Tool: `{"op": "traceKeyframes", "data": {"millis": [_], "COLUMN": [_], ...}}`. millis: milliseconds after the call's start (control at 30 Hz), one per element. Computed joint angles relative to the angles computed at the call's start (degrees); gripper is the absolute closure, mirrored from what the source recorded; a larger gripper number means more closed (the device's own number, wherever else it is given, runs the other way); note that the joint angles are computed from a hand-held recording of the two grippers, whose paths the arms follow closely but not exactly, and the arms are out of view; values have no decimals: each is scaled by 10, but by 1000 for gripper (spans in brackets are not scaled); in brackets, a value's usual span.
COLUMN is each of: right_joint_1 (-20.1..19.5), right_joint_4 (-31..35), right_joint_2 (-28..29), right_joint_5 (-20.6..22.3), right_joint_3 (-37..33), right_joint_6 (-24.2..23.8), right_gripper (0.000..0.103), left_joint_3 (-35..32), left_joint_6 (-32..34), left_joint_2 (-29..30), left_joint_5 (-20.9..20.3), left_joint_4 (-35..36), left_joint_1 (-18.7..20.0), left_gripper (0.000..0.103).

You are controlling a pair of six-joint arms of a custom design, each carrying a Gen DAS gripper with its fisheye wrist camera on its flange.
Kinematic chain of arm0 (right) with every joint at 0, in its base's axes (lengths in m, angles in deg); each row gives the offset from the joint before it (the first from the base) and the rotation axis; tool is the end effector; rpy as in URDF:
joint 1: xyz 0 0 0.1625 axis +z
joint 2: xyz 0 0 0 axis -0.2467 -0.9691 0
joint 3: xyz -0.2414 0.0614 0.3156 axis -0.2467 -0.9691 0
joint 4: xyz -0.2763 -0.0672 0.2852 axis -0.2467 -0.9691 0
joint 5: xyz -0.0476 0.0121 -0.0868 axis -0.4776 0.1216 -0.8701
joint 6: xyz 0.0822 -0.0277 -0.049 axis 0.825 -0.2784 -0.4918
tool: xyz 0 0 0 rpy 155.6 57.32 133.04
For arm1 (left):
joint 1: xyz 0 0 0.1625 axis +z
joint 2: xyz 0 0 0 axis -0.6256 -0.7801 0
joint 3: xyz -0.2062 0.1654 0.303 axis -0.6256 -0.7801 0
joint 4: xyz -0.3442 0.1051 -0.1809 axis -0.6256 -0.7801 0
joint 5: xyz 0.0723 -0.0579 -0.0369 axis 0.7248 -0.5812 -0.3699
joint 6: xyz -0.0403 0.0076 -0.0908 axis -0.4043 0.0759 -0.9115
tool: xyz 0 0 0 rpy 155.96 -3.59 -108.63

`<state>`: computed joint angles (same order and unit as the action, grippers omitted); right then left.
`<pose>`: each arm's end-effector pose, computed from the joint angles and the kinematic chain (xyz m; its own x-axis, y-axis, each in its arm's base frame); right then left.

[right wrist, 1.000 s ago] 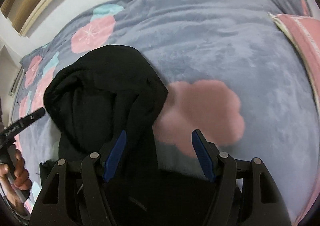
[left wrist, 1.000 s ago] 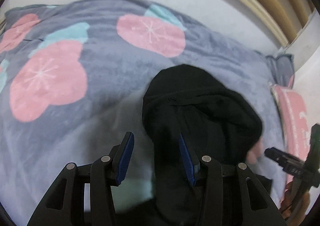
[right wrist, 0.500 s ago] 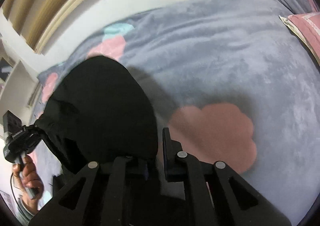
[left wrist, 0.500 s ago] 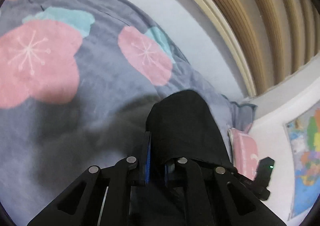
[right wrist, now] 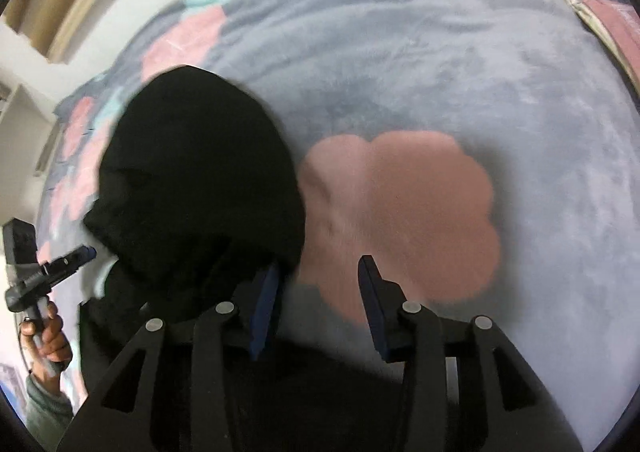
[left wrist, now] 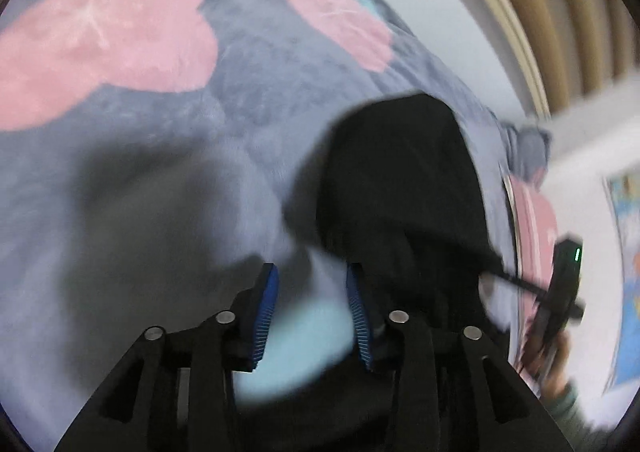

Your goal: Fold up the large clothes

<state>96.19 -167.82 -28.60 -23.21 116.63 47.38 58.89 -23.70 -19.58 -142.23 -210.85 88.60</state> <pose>0.0307 -0.4958 0.2619 -0.8854 -0.1864 0.4258 -0.2774 0.9469 -0.1625 -0.1276 -0.4273 0.1210 -0.9775 -0.1107 -0.1795 -0.0164 0.8885 -0.4585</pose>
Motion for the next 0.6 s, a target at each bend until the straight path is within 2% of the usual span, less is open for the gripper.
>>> {"op": "traceKeyframes", "data": {"millis": [67,133,200,267,333,400,467,533,600], "right_joint_1": [12,22,44,62,84,89,85,73,59], "right_joint_4": [-5,-11,-14,-27,-52,-58,-60,-88,-119], "right_joint_2": [-26,-31,-12,17,67,112,147,180,193], "right_joint_5": [4,20,44,43,23,14,-5,-42,-45], "right_joint_3": [7,1,-20,-34,-49,-62,-72,-63,-49], "right_joint_6": [-6,-4,12,14,6,0,-7,-26,-48], "right_gripper": [59,58,55,54,54,54,54,55,55], "left_joint_3": [18,17,-6,-39,-79,-122,-150,-180,-173], "left_joint_6": [-5,6,36,58,69,77,58,21,-1], "left_joint_2": [-42,-60,-46,-21,18,70,105,140,153], "left_joint_5": [19,50,57,67,86,88,96,86,63], "left_joint_4": [26,20,-2,-9,-2,6,56,128,104], "left_joint_1": [-28,-58,-64,-67,-62,-38,-20,7,27], "left_gripper": [65,65,64,59,58,58,58,59,59]}}
